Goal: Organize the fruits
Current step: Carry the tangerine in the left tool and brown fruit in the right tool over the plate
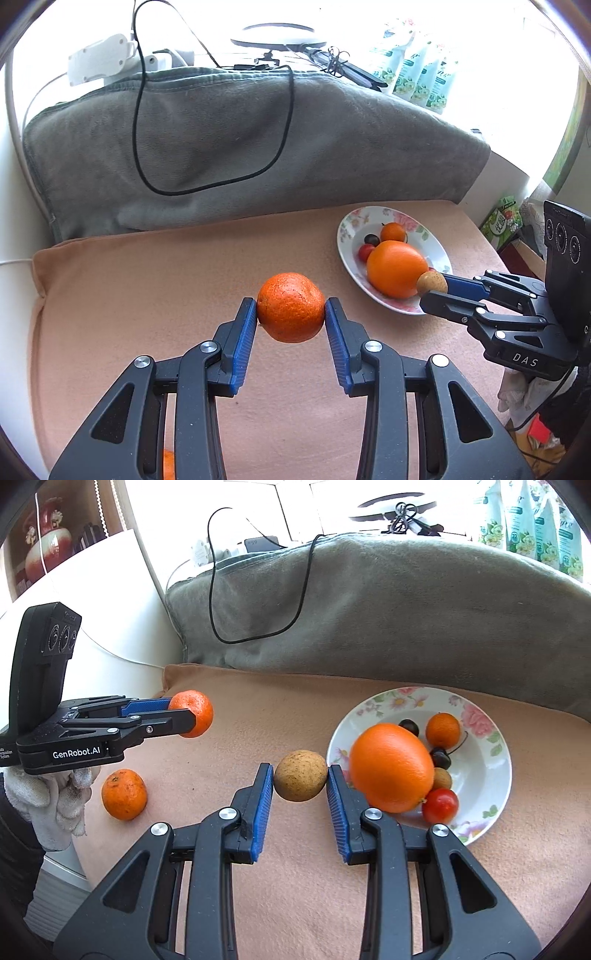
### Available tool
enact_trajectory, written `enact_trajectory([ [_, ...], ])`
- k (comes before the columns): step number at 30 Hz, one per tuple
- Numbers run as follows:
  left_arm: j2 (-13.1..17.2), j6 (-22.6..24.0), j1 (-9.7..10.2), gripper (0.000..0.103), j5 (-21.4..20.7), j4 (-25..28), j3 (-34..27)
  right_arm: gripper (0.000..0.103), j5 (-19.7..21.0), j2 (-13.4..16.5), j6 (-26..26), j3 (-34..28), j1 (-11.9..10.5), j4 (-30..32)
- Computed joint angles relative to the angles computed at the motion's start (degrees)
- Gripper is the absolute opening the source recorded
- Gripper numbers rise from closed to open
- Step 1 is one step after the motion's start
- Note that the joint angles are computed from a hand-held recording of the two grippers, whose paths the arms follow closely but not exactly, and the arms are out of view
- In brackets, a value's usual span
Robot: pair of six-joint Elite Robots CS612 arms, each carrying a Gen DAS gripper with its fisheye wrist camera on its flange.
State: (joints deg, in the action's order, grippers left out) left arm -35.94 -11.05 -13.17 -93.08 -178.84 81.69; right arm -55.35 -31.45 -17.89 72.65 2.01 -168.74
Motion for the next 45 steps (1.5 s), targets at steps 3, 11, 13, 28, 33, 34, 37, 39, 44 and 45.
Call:
enact_trajectory([
  [3, 0.41, -0.30, -0.53, 0.036, -0.56, -0.29, -0.70, 0.031, -0.09, 0.05, 1.16, -0.20, -0.97, -0.58],
  [11, 1.77, -0.97, -1.56, 0.036, -1.89, 0.44, -3.55, 0.031, -0.93, 0.40, 3.52, -0.69, -3.20, -1.89],
  [13, 2.26, -1.25, -1.73, 0.036, -2.13, 0.69, -4.65, 0.031, -1.14, 0.58, 3.90, -0.96, -3.60, -1.93],
  [28, 6.84, -3.44, -2.87, 0.036, -5.09, 3.75, -14.04, 0.031, -0.42, 2.73, 6.30, -3.31, -5.17, -0.37],
  [33, 8.01, -2.82, -3.46, 0.036, -4.17, 4.68, -16.20, 0.031, -0.29, 3.40, 6.92, -4.35, -5.28, 0.28],
  [34, 8.20, -2.55, -3.60, 0.036, -3.70, 4.95, -16.53, 0.031, -0.29, 3.50, 6.86, -4.54, -5.27, 0.48],
  [37, 8.79, -1.98, -3.81, 0.037, -3.39, 5.92, -17.58, 0.031, -0.40, 3.72, 6.70, -4.89, -5.18, 0.83],
  [39, 9.06, -1.86, -3.90, 0.036, -3.21, 6.45, -18.02, 0.031, -0.50, 3.88, 6.60, -5.20, -5.10, 1.17],
  [44, 9.32, -1.13, -4.12, 0.036, -2.72, 7.39, -18.54, 0.031, -0.78, 4.23, 6.16, -5.90, -4.91, 2.21],
  [45, 9.35, -1.08, -4.15, 0.037, -2.57, 7.41, -18.62, 0.031, -0.88, 4.37, 6.10, -6.17, -4.85, 2.49],
])
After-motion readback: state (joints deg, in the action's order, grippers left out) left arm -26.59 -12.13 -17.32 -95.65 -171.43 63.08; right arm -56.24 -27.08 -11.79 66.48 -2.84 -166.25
